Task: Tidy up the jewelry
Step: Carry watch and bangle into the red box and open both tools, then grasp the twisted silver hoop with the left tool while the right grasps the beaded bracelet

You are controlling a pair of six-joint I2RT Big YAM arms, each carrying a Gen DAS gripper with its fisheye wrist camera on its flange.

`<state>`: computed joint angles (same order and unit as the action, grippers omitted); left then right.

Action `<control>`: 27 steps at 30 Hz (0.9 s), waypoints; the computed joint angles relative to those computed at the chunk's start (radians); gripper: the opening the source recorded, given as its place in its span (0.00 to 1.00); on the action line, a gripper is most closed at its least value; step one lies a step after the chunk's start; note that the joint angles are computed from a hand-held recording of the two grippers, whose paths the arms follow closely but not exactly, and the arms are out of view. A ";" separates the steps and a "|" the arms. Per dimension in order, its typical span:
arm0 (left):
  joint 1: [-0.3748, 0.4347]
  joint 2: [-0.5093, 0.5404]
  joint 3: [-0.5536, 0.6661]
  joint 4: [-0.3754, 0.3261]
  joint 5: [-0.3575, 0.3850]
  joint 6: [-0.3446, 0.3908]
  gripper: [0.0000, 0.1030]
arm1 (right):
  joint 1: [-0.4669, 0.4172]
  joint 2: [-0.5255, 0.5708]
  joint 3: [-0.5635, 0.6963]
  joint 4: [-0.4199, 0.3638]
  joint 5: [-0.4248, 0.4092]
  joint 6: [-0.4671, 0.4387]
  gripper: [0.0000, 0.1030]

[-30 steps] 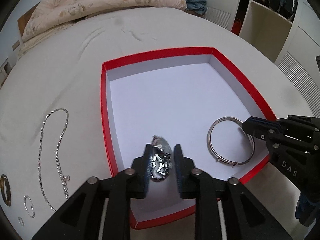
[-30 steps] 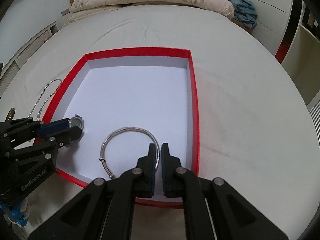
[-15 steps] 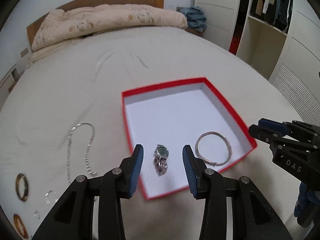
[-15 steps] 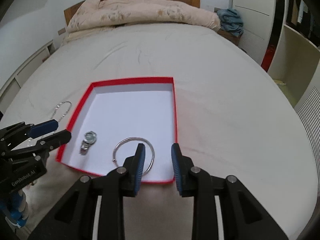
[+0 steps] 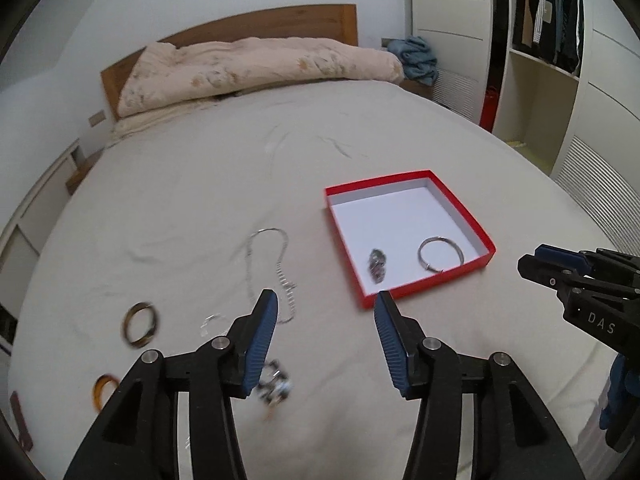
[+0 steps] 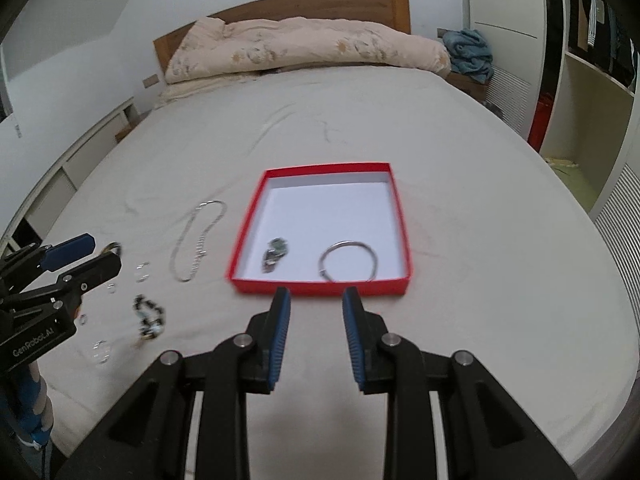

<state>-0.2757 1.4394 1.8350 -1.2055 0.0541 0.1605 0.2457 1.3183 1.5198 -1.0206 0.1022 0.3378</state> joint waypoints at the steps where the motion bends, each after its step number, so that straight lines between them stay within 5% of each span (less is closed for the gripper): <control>1: 0.010 -0.019 -0.010 -0.003 -0.001 0.004 0.50 | 0.013 -0.008 -0.001 -0.003 0.005 0.008 0.25; 11: 0.119 -0.184 -0.097 -0.024 -0.008 0.027 0.57 | 0.163 -0.080 0.000 -0.042 0.070 0.080 0.26; 16: 0.177 -0.242 -0.125 -0.028 0.010 0.042 0.60 | 0.238 -0.097 0.007 -0.051 0.106 0.103 0.36; 27: 0.320 -0.288 -0.178 0.003 0.090 0.053 0.61 | 0.332 -0.068 0.056 -0.073 0.133 0.114 0.37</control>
<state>0.0445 1.1514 1.6568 -1.2027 0.1436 0.2138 0.5774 1.2498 1.5756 -1.0938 0.2355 0.4522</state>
